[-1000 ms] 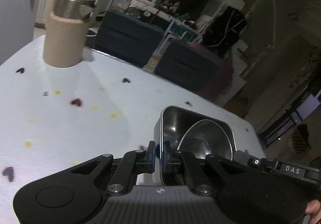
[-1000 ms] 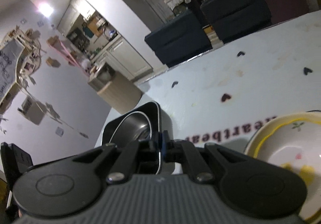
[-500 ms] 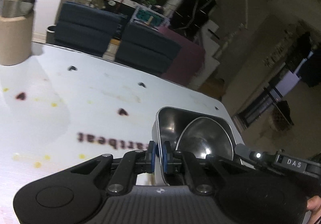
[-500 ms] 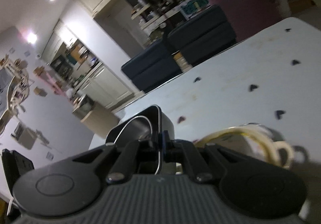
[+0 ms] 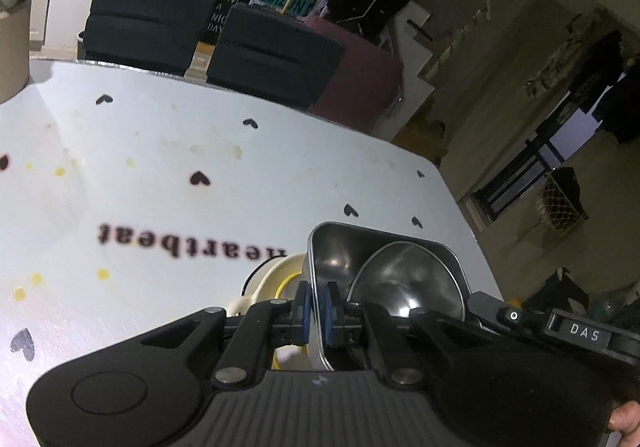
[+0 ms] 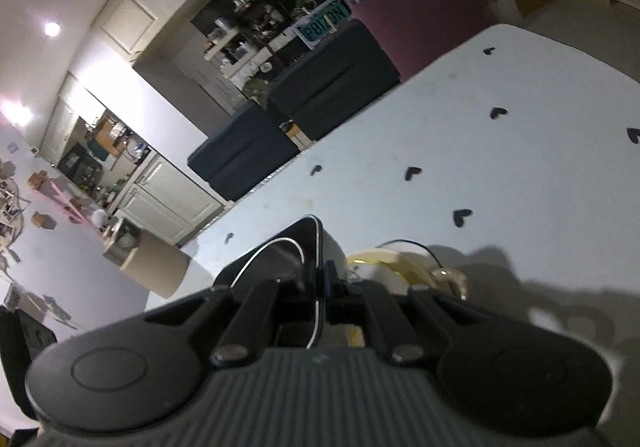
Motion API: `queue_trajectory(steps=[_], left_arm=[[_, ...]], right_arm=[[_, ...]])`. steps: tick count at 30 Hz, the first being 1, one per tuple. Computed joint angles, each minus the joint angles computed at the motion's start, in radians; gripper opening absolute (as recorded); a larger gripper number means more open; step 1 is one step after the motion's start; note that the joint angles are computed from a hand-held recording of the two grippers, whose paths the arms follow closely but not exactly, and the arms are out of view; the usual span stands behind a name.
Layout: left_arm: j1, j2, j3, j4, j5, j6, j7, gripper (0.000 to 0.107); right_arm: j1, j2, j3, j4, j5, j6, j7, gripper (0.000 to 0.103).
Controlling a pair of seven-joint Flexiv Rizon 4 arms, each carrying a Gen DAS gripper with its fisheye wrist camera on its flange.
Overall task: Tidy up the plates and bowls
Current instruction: 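Carry the tray over the floral bowl stack and lower it in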
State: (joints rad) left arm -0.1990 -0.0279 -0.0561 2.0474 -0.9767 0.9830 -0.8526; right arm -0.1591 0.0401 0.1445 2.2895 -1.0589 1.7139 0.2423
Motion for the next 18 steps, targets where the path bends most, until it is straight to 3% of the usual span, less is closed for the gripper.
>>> queue_trajectory(steps=[6, 10, 18], left_arm=[[0.007, -0.019, -0.001, -0.014, 0.073, -0.027, -0.051, 0.007], [0.015, -0.036, -0.003, -0.027, 0.143, -0.039, -0.09, 0.007], [0.027, -0.064, -0.011, -0.048, 0.22, -0.047, -0.138, 0.007]], right_arm=[[0.15, 0.019, -0.012, 0.006, 0.354, -0.147, -0.271, 0.005], [0.211, 0.035, -0.01, -0.008, 0.524, -0.241, -0.408, 0.005], [0.244, 0.03, -0.006, -0.032, 0.62, -0.327, -0.502, 0.005]])
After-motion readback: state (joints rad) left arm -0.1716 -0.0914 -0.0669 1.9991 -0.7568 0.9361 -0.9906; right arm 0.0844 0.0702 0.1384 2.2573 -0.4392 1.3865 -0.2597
